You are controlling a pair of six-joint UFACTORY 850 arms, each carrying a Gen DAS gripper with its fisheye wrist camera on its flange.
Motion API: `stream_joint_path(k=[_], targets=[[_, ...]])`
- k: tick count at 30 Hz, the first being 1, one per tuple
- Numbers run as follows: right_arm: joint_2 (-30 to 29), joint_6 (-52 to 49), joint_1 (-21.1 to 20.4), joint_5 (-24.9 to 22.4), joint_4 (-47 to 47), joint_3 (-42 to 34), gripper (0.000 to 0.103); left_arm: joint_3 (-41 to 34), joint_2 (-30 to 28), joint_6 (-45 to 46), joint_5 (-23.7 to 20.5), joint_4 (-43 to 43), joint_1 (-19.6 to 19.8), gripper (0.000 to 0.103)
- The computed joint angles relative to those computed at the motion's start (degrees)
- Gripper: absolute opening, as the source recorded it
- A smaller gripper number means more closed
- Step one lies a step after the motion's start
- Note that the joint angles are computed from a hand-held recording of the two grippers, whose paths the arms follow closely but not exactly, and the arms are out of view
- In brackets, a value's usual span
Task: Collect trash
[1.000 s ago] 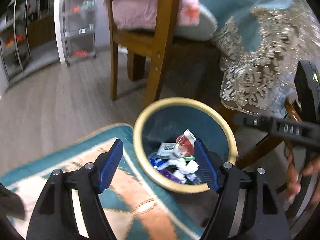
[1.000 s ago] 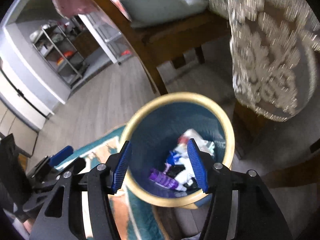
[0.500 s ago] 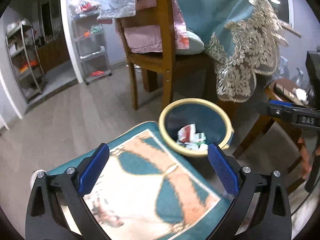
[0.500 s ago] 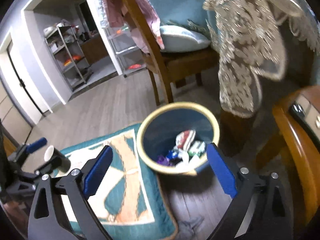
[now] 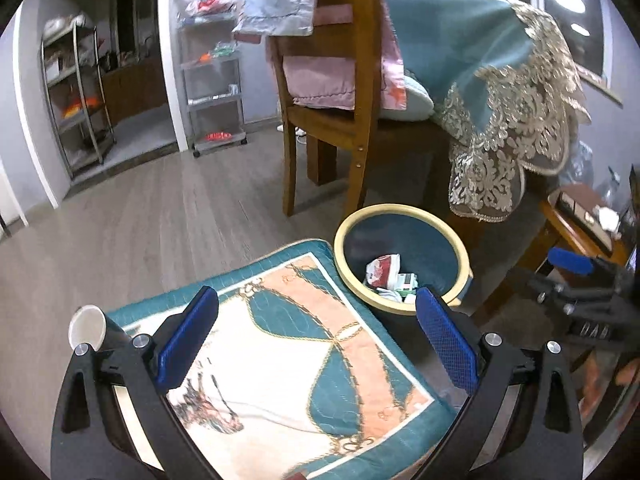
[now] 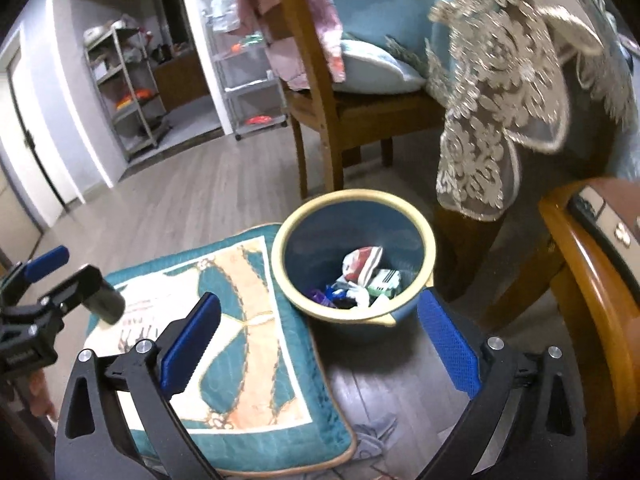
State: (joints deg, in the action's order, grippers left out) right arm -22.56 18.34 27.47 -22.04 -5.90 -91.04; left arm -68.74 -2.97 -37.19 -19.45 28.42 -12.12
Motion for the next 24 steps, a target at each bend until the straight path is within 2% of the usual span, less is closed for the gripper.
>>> stream_joint_path(k=[2,8,13,24], targets=[[-0.15,-0.04,0.34,-0.04,-1.23,-0.18,0.098,-0.11,-0.03,0.75,0.04,-1.46,0.38,0.097],[-0.46,0.68,0.58,-0.08,-3.92,-0.57,0.098,-0.38,-0.51,-7.47,-1.17,7.82,-0.19,0.097],[-0.12,2.13,0.27,0.45,-5.24,-0.2,0.098,-0.48,-0.71,-8.74,-1.12,9.58,-0.66,0.097],[-0.6,-0.18,-0.37,-0.32,-1.48,-0.94,0.098,-0.28,-1.04,-12.92,-2.13,17.83,-2.86,0.097]])
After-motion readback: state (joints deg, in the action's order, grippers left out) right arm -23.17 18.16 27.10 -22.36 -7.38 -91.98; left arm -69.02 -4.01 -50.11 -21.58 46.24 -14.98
